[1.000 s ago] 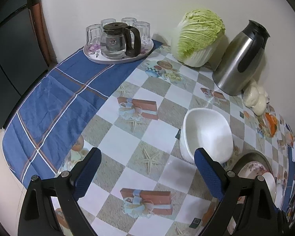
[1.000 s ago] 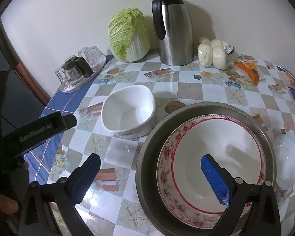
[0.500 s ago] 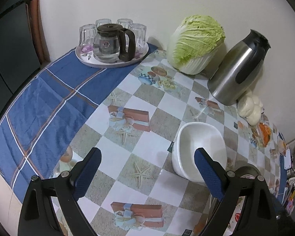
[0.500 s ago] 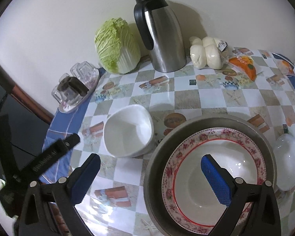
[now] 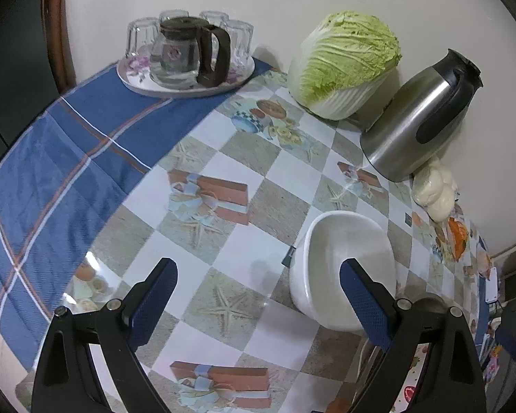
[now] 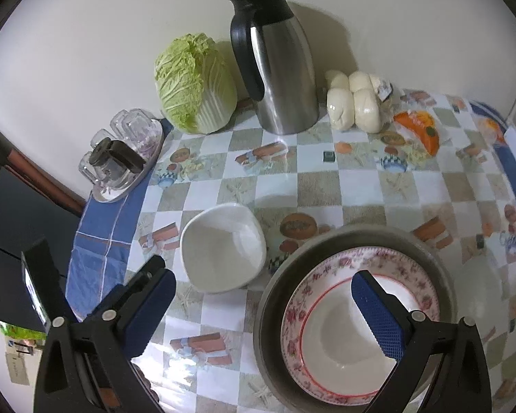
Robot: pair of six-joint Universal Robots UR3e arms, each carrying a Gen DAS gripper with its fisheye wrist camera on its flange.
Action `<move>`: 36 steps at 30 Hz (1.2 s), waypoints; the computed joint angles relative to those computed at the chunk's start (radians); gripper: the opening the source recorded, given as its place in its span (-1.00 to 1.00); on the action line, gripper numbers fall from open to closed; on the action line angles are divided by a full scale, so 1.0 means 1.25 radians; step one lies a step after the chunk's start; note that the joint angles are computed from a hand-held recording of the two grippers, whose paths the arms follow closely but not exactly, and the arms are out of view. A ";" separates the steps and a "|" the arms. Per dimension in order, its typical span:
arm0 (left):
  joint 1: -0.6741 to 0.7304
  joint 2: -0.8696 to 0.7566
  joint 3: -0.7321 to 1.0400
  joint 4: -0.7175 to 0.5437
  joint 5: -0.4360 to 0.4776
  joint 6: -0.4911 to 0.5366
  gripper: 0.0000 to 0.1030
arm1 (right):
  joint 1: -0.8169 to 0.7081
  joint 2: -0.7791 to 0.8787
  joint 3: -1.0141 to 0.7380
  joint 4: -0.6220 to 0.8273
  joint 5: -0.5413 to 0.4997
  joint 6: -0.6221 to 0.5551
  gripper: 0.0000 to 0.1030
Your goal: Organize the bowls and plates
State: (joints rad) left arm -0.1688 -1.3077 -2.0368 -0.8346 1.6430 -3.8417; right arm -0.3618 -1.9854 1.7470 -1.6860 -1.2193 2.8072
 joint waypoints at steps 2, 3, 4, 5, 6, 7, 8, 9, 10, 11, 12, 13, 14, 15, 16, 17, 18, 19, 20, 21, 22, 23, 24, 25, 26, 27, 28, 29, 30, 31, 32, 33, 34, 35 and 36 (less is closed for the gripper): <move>0.010 -0.009 -0.010 0.014 -0.022 0.003 0.85 | 0.029 0.035 -0.017 -0.023 -0.030 0.035 1.00; 0.012 -0.013 -0.013 0.020 -0.027 0.002 0.85 | 0.048 0.061 -0.029 -0.033 -0.051 0.057 1.00; 0.013 -0.018 -0.017 0.025 -0.032 0.003 0.85 | 0.061 0.078 -0.036 -0.042 -0.064 0.068 1.00; 0.015 -0.024 -0.020 0.031 -0.038 0.003 0.85 | 0.077 0.098 -0.043 -0.054 -0.080 0.079 1.00; 0.017 -0.031 -0.023 0.037 -0.044 0.004 0.85 | 0.094 0.115 -0.046 -0.073 -0.097 0.091 1.00; 0.019 -0.035 -0.030 0.048 -0.049 0.001 0.85 | 0.111 0.132 -0.046 -0.096 -0.114 0.102 1.00; 0.022 -0.037 -0.036 0.058 -0.051 -0.001 0.85 | 0.129 0.150 -0.046 -0.119 -0.133 0.112 1.00; 0.025 -0.039 -0.042 0.069 -0.055 -0.003 0.85 | 0.137 0.159 -0.045 -0.131 -0.143 0.117 1.00; 0.028 -0.043 -0.047 0.078 -0.059 -0.005 0.85 | 0.149 0.180 -0.042 -0.152 -0.157 0.127 1.00; 0.030 -0.047 -0.049 0.085 -0.062 -0.005 0.85 | 0.154 0.190 -0.040 -0.161 -0.164 0.134 1.00; 0.033 -0.051 -0.053 0.096 -0.068 -0.003 0.85 | 0.160 0.206 -0.038 -0.176 -0.173 0.146 1.00; 0.036 -0.057 -0.059 0.107 -0.075 -0.002 0.85 | 0.163 0.222 -0.034 -0.190 -0.181 0.159 0.98; 0.039 -0.061 -0.063 0.115 -0.082 -0.002 0.85 | 0.165 0.238 -0.029 -0.203 -0.188 0.169 0.98; 0.042 -0.064 -0.067 0.121 -0.087 -0.001 0.84 | 0.165 0.245 -0.023 -0.212 -0.191 0.172 0.98; 0.045 -0.069 -0.072 0.130 -0.095 -0.002 0.83 | 0.166 0.257 -0.010 -0.233 -0.194 0.175 0.98; 0.047 -0.074 -0.075 0.138 -0.101 -0.005 0.83 | 0.168 0.263 -0.003 -0.244 -0.196 0.175 0.94; 0.047 -0.079 -0.077 0.141 -0.104 -0.007 0.83 | 0.171 0.273 0.008 -0.262 -0.197 0.174 0.91; 0.045 -0.087 -0.076 0.142 -0.104 -0.010 0.82 | 0.173 0.280 0.012 -0.272 -0.195 0.173 0.83; 0.044 -0.094 -0.076 0.145 -0.104 -0.012 0.82 | 0.175 0.287 0.020 -0.282 -0.189 0.171 0.77; 0.044 -0.099 -0.078 0.150 -0.107 -0.013 0.82 | 0.177 0.290 0.026 -0.292 -0.187 0.172 0.75; 0.045 -0.105 -0.080 0.158 -0.116 -0.013 0.80 | 0.182 0.295 0.035 -0.307 -0.187 0.172 0.70; 0.047 -0.112 -0.081 0.166 -0.122 -0.012 0.65 | 0.188 0.301 0.041 -0.318 -0.191 0.172 0.66; 0.048 -0.116 -0.083 0.171 -0.129 -0.012 0.57 | 0.195 0.306 0.046 -0.328 -0.195 0.171 0.64; 0.050 -0.122 -0.085 0.176 -0.141 -0.010 0.47 | 0.202 0.313 0.052 -0.340 -0.199 0.170 0.58; 0.050 -0.130 -0.087 0.182 -0.148 -0.008 0.34 | 0.208 0.318 0.055 -0.349 -0.201 0.170 0.56; 0.049 -0.136 -0.086 0.186 -0.152 -0.007 0.28 | 0.218 0.326 0.058 -0.360 -0.210 0.171 0.55; 0.048 -0.145 -0.087 0.192 -0.157 -0.006 0.16 | 0.226 0.332 0.061 -0.369 -0.220 0.172 0.55; 0.048 -0.150 -0.087 0.196 -0.160 -0.007 0.07 | 0.235 0.339 0.066 -0.384 -0.228 0.172 0.53; 0.046 -0.157 -0.087 0.200 -0.163 -0.007 0.03 | 0.238 0.344 0.070 -0.393 -0.230 0.171 0.51; 0.045 -0.161 -0.088 0.204 -0.166 -0.008 -0.05 | 0.247 0.350 0.078 -0.414 -0.240 0.170 0.47; 0.044 -0.167 -0.089 0.210 -0.171 -0.009 -0.12 | 0.253 0.352 0.083 -0.431 -0.248 0.166 0.42; 0.045 -0.173 -0.091 0.219 -0.178 -0.009 -0.14 | 0.257 0.355 0.085 -0.440 -0.249 0.160 0.39; 0.044 -0.179 -0.092 0.229 -0.185 -0.010 -0.17 | 0.256 0.358 0.085 -0.443 -0.239 0.150 0.27; 0.043 -0.183 -0.091 0.233 -0.185 -0.010 -0.19 | 0.254 0.362 0.083 -0.439 -0.229 0.145 0.10; 0.038 -0.192 -0.085 0.234 -0.183 -0.013 -0.19 | 0.254 0.366 0.082 -0.437 -0.227 0.144 0.05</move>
State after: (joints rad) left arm -0.1207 -1.5479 -2.1427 -0.5425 1.4138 -3.8573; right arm -0.0440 -1.5284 1.8500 -2.2327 -1.5026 2.9871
